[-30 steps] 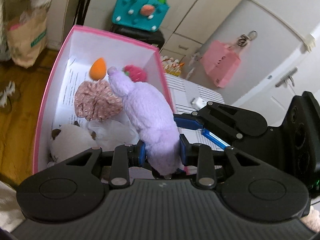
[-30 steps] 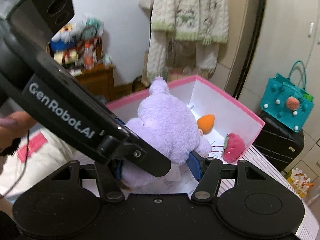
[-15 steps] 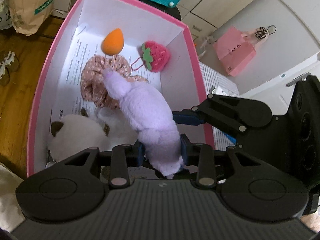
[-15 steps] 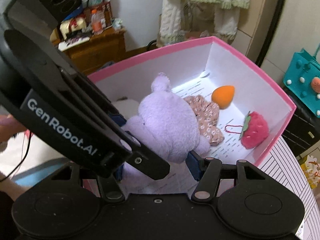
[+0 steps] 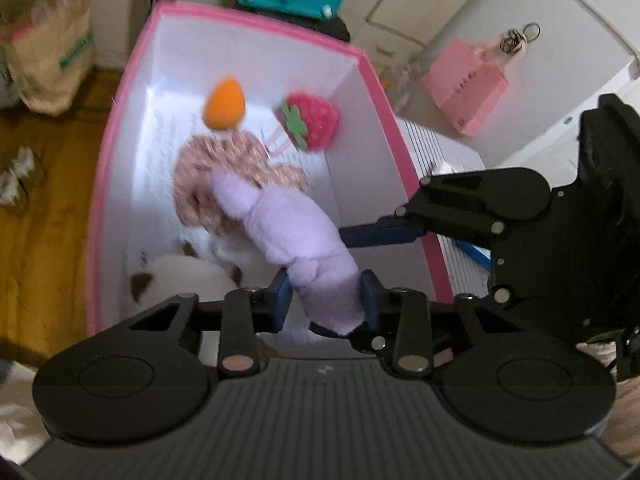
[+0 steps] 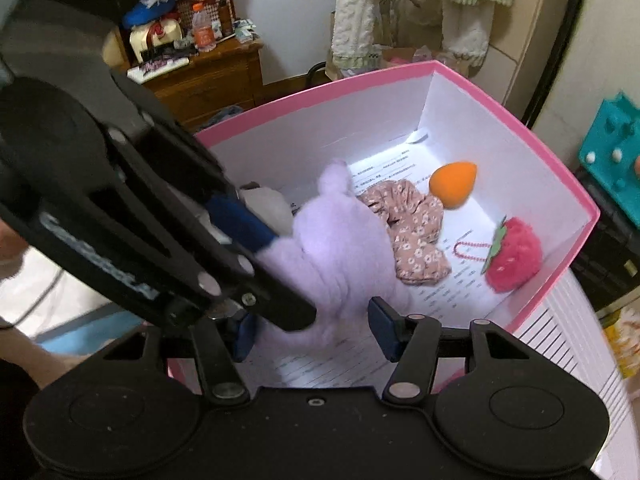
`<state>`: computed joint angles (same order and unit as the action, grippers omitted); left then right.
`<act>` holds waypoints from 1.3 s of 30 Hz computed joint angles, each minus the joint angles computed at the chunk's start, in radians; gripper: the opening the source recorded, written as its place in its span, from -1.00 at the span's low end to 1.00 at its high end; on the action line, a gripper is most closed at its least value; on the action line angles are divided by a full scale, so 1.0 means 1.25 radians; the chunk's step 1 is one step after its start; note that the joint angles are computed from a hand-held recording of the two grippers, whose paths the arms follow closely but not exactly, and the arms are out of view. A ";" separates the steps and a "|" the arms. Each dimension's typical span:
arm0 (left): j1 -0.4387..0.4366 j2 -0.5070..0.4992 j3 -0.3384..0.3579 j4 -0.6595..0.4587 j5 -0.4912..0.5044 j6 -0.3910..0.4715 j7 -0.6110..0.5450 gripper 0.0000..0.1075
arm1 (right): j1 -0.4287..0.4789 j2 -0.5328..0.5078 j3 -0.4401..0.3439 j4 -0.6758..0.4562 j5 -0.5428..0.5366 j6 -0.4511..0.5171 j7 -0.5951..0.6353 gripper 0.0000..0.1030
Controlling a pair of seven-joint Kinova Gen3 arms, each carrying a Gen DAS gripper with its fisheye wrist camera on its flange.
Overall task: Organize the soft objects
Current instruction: 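Lower the lavender plush into the box and open the left tool, then move both tools from the box toward the blue wipes pack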
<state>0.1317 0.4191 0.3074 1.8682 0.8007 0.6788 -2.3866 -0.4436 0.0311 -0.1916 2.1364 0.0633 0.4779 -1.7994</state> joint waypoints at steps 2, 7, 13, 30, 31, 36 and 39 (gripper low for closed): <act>0.015 0.013 -0.010 -0.012 -0.014 0.004 0.036 -0.38 | 0.006 -0.011 0.002 0.016 -0.017 -0.012 0.014 0.21; 0.010 0.060 -0.003 -0.039 0.001 0.049 0.072 -0.50 | 0.011 -0.050 -0.003 0.051 -0.004 -0.030 -0.016 0.18; 0.020 0.008 0.002 0.002 -0.018 0.001 0.071 -0.41 | 0.016 -0.081 -0.007 0.066 -0.024 -0.030 -0.004 0.18; 0.087 -0.264 -0.033 0.162 -0.033 -0.141 0.016 0.11 | 0.133 -0.352 -0.128 0.155 -0.004 -0.031 -0.161 0.19; 0.098 -0.279 -0.038 0.167 -0.035 -0.145 0.019 0.13 | 0.143 -0.372 -0.142 0.156 -0.001 -0.021 -0.174 0.19; 0.154 -0.340 -0.060 0.182 -0.063 -0.161 0.046 0.18 | 0.167 -0.473 -0.185 0.150 -0.005 0.046 -0.211 0.21; 0.182 -0.367 -0.074 0.187 -0.044 -0.141 0.019 0.18 | 0.172 -0.530 -0.197 0.145 -0.012 0.087 -0.214 0.22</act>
